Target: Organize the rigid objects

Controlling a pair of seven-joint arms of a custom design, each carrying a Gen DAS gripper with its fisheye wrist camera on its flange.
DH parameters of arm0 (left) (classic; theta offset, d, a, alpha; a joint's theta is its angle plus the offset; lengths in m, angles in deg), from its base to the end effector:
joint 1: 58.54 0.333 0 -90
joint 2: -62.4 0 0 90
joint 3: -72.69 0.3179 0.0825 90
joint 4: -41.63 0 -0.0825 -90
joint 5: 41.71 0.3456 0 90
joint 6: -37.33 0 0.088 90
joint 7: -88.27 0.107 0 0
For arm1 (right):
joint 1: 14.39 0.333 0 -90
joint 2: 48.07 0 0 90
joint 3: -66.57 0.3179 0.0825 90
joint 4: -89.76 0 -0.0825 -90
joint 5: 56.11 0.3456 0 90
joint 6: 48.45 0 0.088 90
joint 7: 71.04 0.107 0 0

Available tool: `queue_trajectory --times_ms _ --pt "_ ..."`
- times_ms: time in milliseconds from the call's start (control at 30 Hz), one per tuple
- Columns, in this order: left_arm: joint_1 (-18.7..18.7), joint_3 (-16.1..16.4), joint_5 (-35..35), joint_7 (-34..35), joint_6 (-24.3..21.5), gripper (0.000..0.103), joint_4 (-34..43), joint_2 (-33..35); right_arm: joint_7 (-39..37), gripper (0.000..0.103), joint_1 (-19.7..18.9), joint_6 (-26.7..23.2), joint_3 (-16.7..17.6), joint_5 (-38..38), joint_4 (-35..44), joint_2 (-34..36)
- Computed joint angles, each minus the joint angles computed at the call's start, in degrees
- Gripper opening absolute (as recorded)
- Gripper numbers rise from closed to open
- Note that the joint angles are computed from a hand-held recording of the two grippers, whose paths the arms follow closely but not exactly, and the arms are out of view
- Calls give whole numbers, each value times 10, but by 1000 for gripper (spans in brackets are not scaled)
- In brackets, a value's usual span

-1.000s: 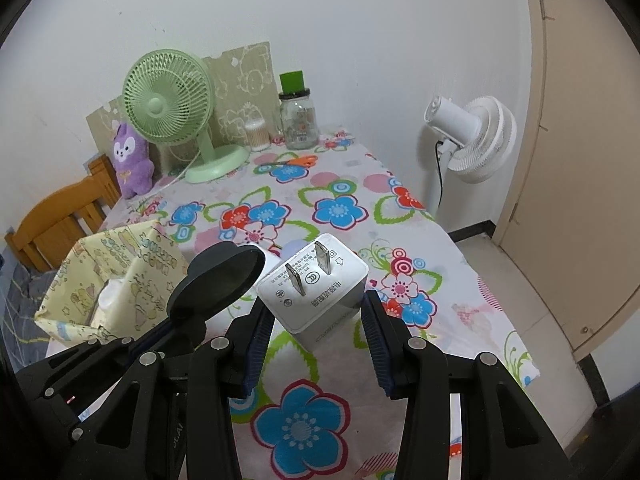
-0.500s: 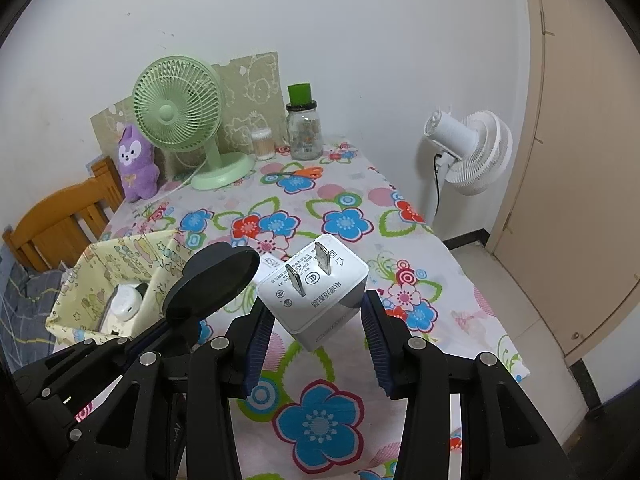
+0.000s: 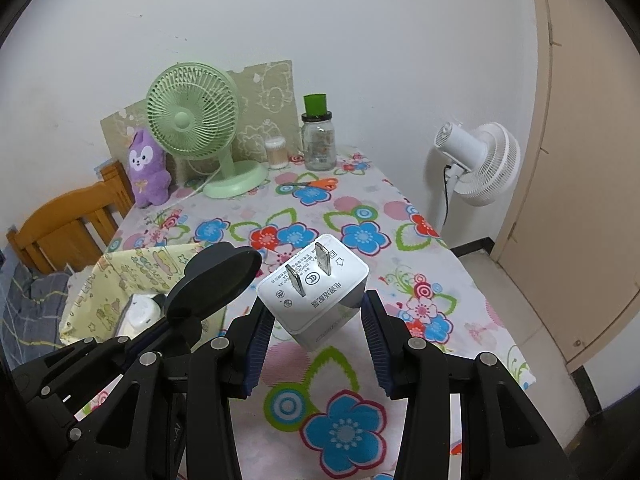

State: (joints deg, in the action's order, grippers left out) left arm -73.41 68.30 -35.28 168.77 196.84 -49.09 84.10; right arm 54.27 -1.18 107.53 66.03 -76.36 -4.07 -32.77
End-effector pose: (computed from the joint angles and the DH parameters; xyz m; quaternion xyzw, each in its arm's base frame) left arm 0.6463 -0.2212 0.5344 -0.5654 0.7209 -0.3302 0.2270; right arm 0.6356 0.1568 0.5714 -0.6003 0.6852 -0.2621 0.3184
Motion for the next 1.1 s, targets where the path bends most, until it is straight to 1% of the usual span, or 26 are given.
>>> queue_trajectory --times_ms 333,700,1100 --pt "17 1 -11 13 -9 2 12 3 -17 48 10 -18 7 11 50 29" --pt "34 8 -16 16 -8 2 15 3 -45 48 26 -44 13 31 124 74" --pt "59 12 -30 28 -16 2 27 11 -77 48 51 -92 17 51 237 144"
